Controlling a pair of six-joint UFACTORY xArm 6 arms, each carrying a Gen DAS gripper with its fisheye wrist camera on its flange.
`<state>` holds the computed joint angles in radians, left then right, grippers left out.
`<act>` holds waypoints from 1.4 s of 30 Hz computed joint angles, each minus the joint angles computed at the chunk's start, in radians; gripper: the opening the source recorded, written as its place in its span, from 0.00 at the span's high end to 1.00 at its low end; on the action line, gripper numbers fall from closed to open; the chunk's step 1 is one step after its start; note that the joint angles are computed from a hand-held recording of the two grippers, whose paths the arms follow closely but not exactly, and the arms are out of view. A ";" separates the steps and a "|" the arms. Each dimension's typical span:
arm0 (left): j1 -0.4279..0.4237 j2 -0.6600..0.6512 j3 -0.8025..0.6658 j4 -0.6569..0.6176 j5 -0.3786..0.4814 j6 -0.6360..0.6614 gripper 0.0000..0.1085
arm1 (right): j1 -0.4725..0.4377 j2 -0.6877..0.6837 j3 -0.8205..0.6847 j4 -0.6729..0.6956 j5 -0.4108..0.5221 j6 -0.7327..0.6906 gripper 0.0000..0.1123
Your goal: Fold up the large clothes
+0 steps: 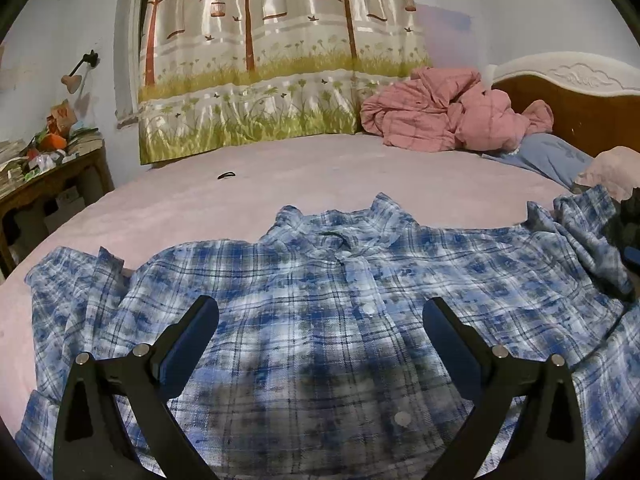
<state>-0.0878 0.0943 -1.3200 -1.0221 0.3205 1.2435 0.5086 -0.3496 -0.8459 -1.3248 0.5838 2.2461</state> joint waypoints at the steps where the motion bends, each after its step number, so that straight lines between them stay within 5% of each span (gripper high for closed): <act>1: -0.001 0.001 0.000 0.007 -0.002 -0.007 0.07 | -0.012 -0.023 0.026 -0.008 0.003 0.055 0.40; 4: -0.003 0.007 -0.001 0.052 -0.012 -0.050 0.07 | -0.084 -0.043 0.077 0.067 -0.046 0.126 0.40; 10: 0.002 0.019 -0.011 0.089 0.004 -0.088 0.07 | -0.133 0.076 -0.042 0.361 0.060 -0.204 0.43; 17: -0.002 0.025 -0.015 0.101 0.000 -0.098 0.07 | -0.204 0.110 -0.055 0.332 -0.018 -0.190 0.43; 18: 0.000 0.023 -0.014 0.103 0.002 -0.100 0.07 | -0.201 0.115 -0.060 0.332 -0.008 -0.194 0.47; 20: 0.001 0.023 -0.014 0.087 0.003 -0.086 0.07 | -0.201 0.134 -0.072 0.314 -0.035 -0.181 0.96; 21: 0.000 0.022 -0.012 0.078 0.001 -0.077 0.07 | -0.201 0.130 -0.065 0.296 -0.049 -0.171 0.96; 26: 0.013 0.037 -0.033 0.087 0.058 -0.094 0.07 | -0.072 0.091 -0.104 0.055 0.131 -0.073 0.96; 29: 0.025 0.041 -0.044 0.071 0.079 -0.101 0.07 | 0.029 0.086 -0.171 -0.014 0.246 -0.169 0.96; 32: 0.027 0.030 -0.036 0.033 0.079 -0.065 0.07 | 0.078 0.105 -0.254 -0.009 0.250 -0.269 0.96; 38: 0.024 0.019 -0.026 0.006 0.071 -0.031 0.07 | 0.180 0.337 -0.608 0.229 0.348 -0.619 0.96; 42: 0.026 0.018 -0.028 0.000 0.075 -0.029 0.07 | 0.176 0.431 -0.685 0.330 0.233 -0.614 0.96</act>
